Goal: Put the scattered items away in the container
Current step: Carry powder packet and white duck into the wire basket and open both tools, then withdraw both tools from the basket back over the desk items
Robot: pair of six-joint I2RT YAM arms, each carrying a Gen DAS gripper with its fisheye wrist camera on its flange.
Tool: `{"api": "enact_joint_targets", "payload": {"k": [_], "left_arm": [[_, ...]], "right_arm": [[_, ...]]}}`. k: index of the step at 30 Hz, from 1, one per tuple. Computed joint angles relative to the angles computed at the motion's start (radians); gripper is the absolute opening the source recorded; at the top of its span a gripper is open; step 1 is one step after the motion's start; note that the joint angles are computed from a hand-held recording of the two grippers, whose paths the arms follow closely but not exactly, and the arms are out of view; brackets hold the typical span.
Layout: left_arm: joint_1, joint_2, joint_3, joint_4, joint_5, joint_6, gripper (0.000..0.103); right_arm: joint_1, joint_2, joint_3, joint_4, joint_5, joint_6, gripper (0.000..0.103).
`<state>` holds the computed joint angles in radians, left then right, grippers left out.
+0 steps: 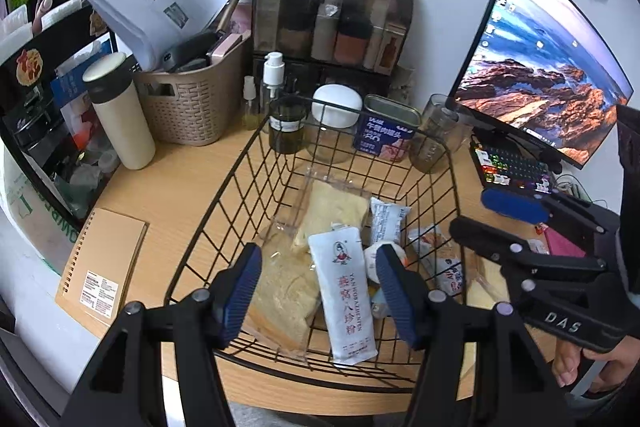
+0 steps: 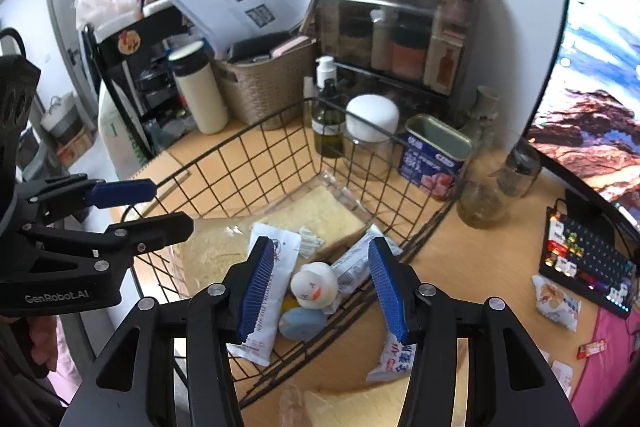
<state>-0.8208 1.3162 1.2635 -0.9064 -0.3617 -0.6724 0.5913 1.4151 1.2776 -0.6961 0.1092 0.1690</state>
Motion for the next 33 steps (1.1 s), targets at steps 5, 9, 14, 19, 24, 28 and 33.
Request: {"api": "enact_joint_targets", "payload": {"k": [5,9,14,19,24,28,33], "left_arm": [[-0.065,0.034,0.054,-0.017,-0.026,-0.01,0.066],[-0.112,0.083,0.112,-0.021,-0.037,-0.01,0.066],[-0.172,0.178,0.211,-0.011,-0.023,0.016,0.066],[-0.221,0.292,0.331,-0.011,-0.006,0.046,0.066],[-0.259,0.41,0.467,-0.025,0.014,0.077,0.066],[-0.286,0.517,0.595,-0.049,0.034,0.106,0.066],[-0.313,0.627,0.737,-0.091,0.049,0.126,0.066]], "right_arm": [[-0.028,-0.091,-0.04,-0.036,0.02,0.009,0.05],[-0.072,-0.18,-0.076,-0.08,0.034,0.017,0.05],[-0.178,-0.307,-0.119,-0.152,0.033,0.006,0.05],[-0.351,-0.432,-0.157,-0.227,-0.005,-0.041,0.05],[-0.601,-0.529,-0.184,-0.293,-0.107,-0.141,0.05],[-0.865,-0.573,-0.193,-0.341,-0.241,-0.265,0.05],[-1.151,-0.582,-0.192,-0.388,-0.396,-0.421,0.05]]}}
